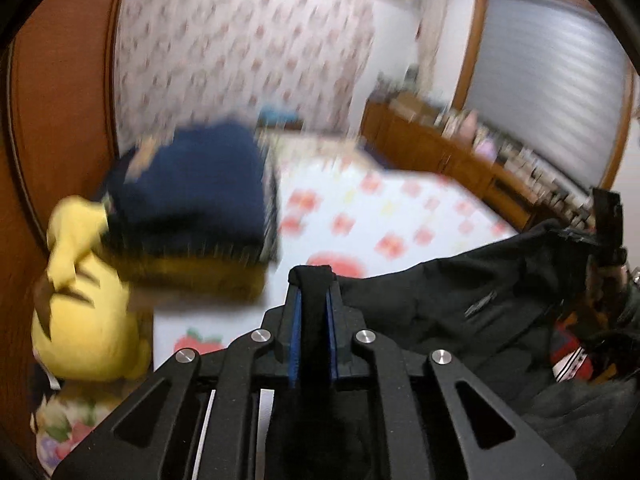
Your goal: Fold small clothes
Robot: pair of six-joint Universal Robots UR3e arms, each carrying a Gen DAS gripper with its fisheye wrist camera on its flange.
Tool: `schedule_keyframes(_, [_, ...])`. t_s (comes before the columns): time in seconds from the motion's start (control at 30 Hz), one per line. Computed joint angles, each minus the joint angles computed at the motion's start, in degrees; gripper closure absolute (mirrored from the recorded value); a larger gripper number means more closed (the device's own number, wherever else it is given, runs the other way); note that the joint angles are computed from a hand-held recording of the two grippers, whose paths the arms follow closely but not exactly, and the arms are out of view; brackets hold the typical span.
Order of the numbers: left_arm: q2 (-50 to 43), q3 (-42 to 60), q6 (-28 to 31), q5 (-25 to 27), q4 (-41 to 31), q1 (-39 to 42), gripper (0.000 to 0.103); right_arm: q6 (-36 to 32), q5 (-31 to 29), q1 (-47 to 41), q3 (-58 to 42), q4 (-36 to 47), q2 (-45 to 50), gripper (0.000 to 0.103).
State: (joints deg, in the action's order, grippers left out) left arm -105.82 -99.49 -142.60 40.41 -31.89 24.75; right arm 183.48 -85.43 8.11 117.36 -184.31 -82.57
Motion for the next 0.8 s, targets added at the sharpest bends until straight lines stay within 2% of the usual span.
schedule_keyframes(0.17, [11.8, -1.4, -0.9, -10.6, -2.9, 4.2, 0.092, 0.5, -6.8, 4.3, 3.4, 2.2, -16.0, 0.093])
schedule_keyframes(0.3, [16.0, 2.8, -5.5, -17.0, -1.7, 7.2, 0.092, -1.1, -13.5, 8.6, 0.7, 6.4, -25.4, 0.093])
schedule_keyframes(0.57, [13.1, 13.7, -18.9, -24.1, 9.2, 10.5, 0.092, -7.6, -32.4, 23.9, -11.1, 12.3, -28.2, 0.093])
schedule_keyframes(0.63, [11.6, 16.0, -23.5, -25.6, 13.2, 11.4, 0.092, -9.4, -37.9, 28.8, -13.9, 11.9, -26.8, 0.093])
schedule_keyframes(0.8, [8.2, 21.1, -34.7, -27.2, 23.0, 12.9, 0.092, -13.0, -46.4, 36.2, -19.4, 10.6, -23.6, 0.093])
